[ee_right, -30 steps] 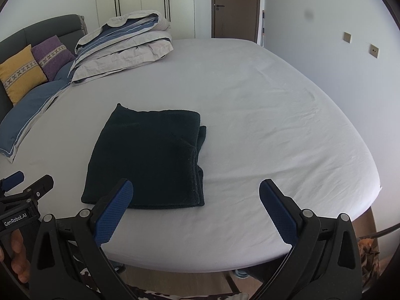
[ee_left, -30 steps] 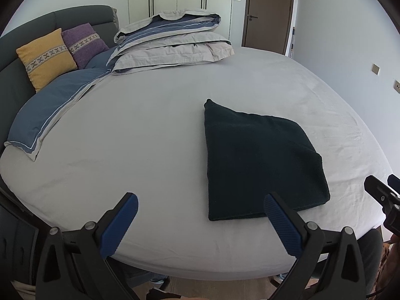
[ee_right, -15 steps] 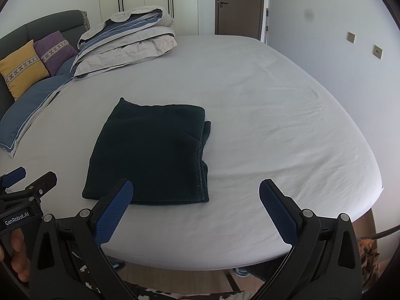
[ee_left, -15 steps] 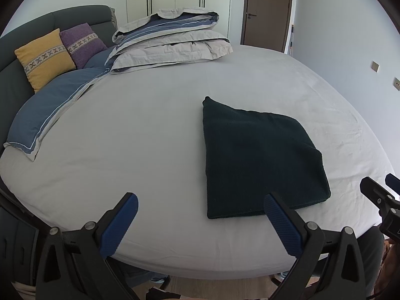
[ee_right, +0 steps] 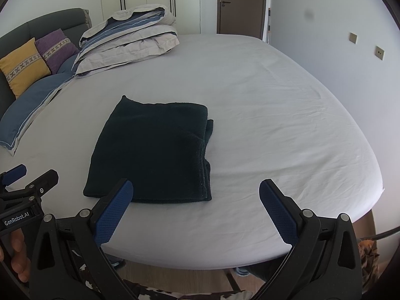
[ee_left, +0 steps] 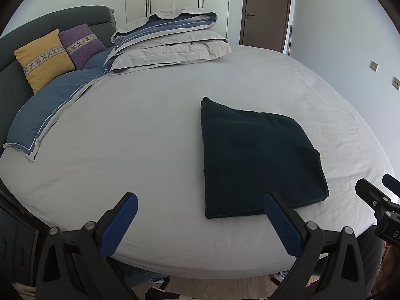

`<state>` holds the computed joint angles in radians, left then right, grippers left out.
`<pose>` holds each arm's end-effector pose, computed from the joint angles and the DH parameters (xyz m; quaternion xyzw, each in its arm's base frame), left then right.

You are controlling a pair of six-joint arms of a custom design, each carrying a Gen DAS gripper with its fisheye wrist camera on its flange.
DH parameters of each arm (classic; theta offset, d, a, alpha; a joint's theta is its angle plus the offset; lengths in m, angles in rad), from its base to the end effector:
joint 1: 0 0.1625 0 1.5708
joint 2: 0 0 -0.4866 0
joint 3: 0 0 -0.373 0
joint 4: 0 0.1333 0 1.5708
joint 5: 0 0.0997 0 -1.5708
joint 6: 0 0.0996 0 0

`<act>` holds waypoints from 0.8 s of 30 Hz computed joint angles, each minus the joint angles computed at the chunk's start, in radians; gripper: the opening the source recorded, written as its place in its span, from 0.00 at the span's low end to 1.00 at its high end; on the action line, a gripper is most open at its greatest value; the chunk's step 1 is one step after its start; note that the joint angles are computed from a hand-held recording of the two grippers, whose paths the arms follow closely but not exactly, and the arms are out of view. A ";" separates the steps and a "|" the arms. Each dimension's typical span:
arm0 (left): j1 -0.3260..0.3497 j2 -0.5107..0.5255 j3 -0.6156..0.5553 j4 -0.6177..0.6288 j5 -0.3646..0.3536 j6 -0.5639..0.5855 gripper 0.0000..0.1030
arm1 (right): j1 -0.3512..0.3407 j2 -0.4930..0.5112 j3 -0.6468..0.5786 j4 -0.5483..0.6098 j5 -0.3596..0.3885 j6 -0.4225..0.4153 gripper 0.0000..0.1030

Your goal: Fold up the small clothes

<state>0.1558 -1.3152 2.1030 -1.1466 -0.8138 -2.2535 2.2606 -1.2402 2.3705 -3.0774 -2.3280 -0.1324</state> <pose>-0.3178 -0.2541 0.2501 -0.1187 0.7833 -0.4311 0.4319 0.3277 -0.2953 0.2547 0.3014 -0.8644 0.2670 0.3013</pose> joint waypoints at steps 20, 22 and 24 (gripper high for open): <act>-0.001 0.002 0.000 -0.003 -0.003 0.002 1.00 | -0.009 0.004 0.001 0.003 0.005 -0.003 1.00; -0.001 0.001 0.000 -0.003 -0.003 0.002 1.00 | -0.008 0.005 0.002 0.003 0.005 -0.001 1.00; -0.001 0.001 0.000 -0.003 -0.003 0.003 1.00 | -0.009 0.005 0.002 0.003 0.005 -0.002 1.00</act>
<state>0.1553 -1.3141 2.1030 -1.1495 -0.8168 -2.2508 2.2520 -1.2349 2.3722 -3.0749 -2.3229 -0.1348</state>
